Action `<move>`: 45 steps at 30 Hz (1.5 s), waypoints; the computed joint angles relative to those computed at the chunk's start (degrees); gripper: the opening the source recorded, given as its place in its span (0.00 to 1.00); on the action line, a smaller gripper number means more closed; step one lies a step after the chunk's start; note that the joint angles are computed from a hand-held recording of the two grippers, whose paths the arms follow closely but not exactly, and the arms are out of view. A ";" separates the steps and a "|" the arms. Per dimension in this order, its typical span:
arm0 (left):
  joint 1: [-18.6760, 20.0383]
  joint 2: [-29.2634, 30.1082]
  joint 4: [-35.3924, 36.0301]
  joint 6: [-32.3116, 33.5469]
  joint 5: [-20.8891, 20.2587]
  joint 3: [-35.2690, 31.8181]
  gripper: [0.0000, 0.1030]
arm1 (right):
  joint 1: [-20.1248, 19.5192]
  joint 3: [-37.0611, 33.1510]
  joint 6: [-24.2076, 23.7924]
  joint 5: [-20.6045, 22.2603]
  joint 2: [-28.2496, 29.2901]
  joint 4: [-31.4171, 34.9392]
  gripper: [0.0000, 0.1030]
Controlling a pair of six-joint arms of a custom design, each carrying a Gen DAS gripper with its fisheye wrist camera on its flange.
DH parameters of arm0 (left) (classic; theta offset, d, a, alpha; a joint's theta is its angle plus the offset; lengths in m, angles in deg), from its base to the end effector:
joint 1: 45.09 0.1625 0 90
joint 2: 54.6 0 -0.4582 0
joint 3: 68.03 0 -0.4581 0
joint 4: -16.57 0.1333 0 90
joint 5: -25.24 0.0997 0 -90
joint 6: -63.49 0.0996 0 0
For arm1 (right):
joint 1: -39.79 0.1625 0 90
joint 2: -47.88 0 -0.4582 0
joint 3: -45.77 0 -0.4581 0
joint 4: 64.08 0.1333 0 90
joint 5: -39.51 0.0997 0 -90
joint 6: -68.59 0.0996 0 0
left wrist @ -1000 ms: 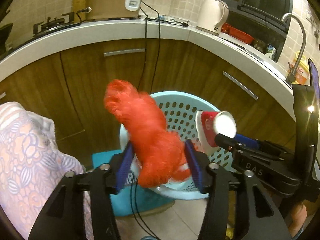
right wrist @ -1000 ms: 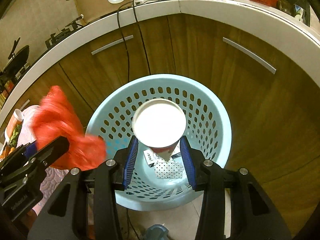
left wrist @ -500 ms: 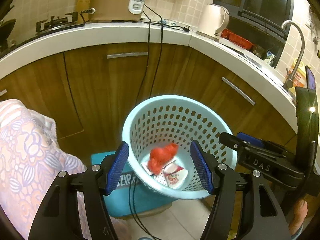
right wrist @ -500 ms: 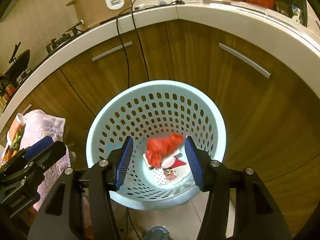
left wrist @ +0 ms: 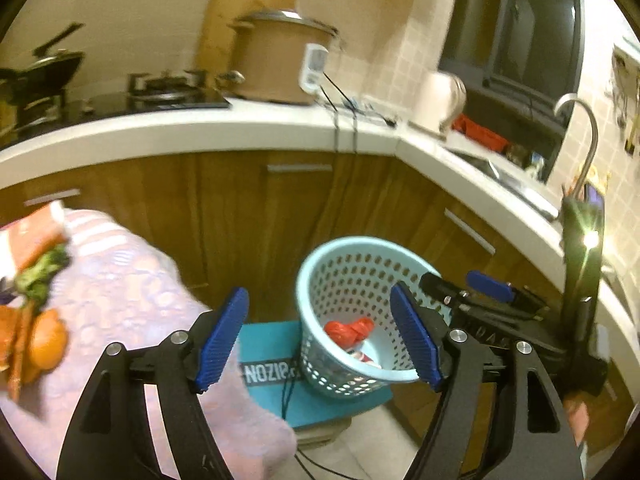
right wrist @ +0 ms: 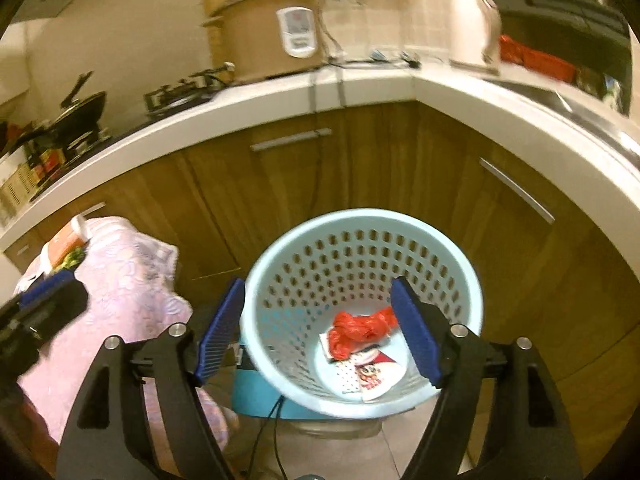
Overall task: Collect trash
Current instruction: 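Move both open grippers back toward the table, then grasp an orange snack wrapper with the left gripper while the right gripper grasps another wrapper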
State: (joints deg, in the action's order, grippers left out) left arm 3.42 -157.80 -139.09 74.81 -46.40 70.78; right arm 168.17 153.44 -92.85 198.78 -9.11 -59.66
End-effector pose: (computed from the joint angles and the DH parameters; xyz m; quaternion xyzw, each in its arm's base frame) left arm -0.1426 -0.4098 0.3100 0.3870 0.8724 -0.2872 0.0822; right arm 0.3284 -0.3500 0.1064 -0.0328 -0.8025 0.4754 0.3590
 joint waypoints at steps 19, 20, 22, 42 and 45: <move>19.43 -16.84 1.72 0.85 6.16 -7.13 0.72 | 4.95 -19.86 -13.34 -14.29 20.12 2.04 0.63; 21.11 -16.17 1.47 1.01 6.51 -8.08 0.72 | 4.93 -20.42 -13.96 -14.90 20.84 1.82 0.61; 23.70 -15.08 1.15 1.37 5.97 -9.37 0.72 | 4.89 -22.66 -15.15 -15.72 23.05 2.23 0.58; 26.32 0.17 6.99 6.44 7.38 -15.35 0.75 | 2.73 -32.88 -14.34 -19.82 31.74 8.82 0.57; 27.12 0.43 7.12 5.95 7.55 -15.24 0.65 | 2.82 -33.26 -14.55 -19.65 32.01 9.22 0.57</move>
